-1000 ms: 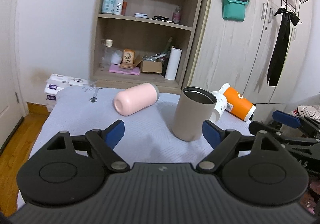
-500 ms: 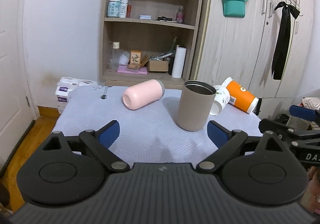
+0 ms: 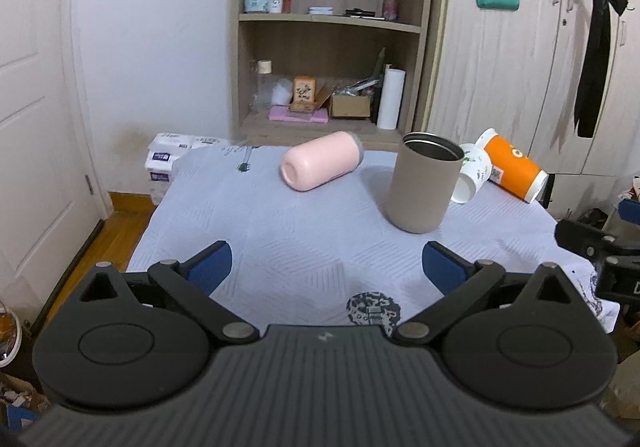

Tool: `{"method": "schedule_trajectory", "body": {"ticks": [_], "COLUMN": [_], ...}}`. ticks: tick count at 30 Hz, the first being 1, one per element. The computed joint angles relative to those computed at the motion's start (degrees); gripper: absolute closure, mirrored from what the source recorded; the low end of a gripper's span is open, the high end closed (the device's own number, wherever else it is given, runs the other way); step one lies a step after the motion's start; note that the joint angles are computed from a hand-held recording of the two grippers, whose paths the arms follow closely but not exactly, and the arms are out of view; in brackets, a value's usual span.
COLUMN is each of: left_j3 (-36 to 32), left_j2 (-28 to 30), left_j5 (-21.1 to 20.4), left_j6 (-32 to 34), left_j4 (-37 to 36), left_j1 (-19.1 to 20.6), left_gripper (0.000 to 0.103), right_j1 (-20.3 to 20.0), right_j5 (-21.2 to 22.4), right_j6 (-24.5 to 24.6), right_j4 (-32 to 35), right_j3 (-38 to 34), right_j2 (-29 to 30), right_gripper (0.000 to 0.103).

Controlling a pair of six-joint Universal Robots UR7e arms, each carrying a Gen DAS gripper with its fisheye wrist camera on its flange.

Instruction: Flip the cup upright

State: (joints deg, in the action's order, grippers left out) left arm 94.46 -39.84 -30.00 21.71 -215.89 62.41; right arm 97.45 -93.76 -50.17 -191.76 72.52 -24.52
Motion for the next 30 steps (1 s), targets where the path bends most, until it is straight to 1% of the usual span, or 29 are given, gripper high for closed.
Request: {"method": "schedule_trajectory", "body": {"ticks": [3,9,16,23,30], "left_j3": [0.3,0.6,1.3,0.9,0.8], "left_j2": [-0.2,-0.7,-1.3,-0.6,-0.5], "left_j5": [1.0,2.5,2.7,4.0,4.0], "left_j6": [-1.0,-2.6,-3.8,-0.6,0.1], "left_j4": [0.7,3.2,3.9,0.8,0.0], "left_j1": [-0.2,-0.5,-0.7,-0.9,-0.8], "left_gripper": [0.000,0.000,0.000,0.000,0.000], "right_j1": [0.1,0.5,0.9,1.0,1.0], "right_j5": [-0.2,-1.8,-2.3,-2.5,-3.0], "right_j6": [0.3,-1.0,-0.8,-1.0,-1.1], "right_j4": [0.2,-1.8,-2.9,-3.5,-3.6], "right_j3": [0.3,0.0,0.4,1.0,0.6], "right_j2": [-0.2,0.7,0.7,0.6,0.8], "right_gripper": [0.000,0.000,0.000,0.000,0.000]}}
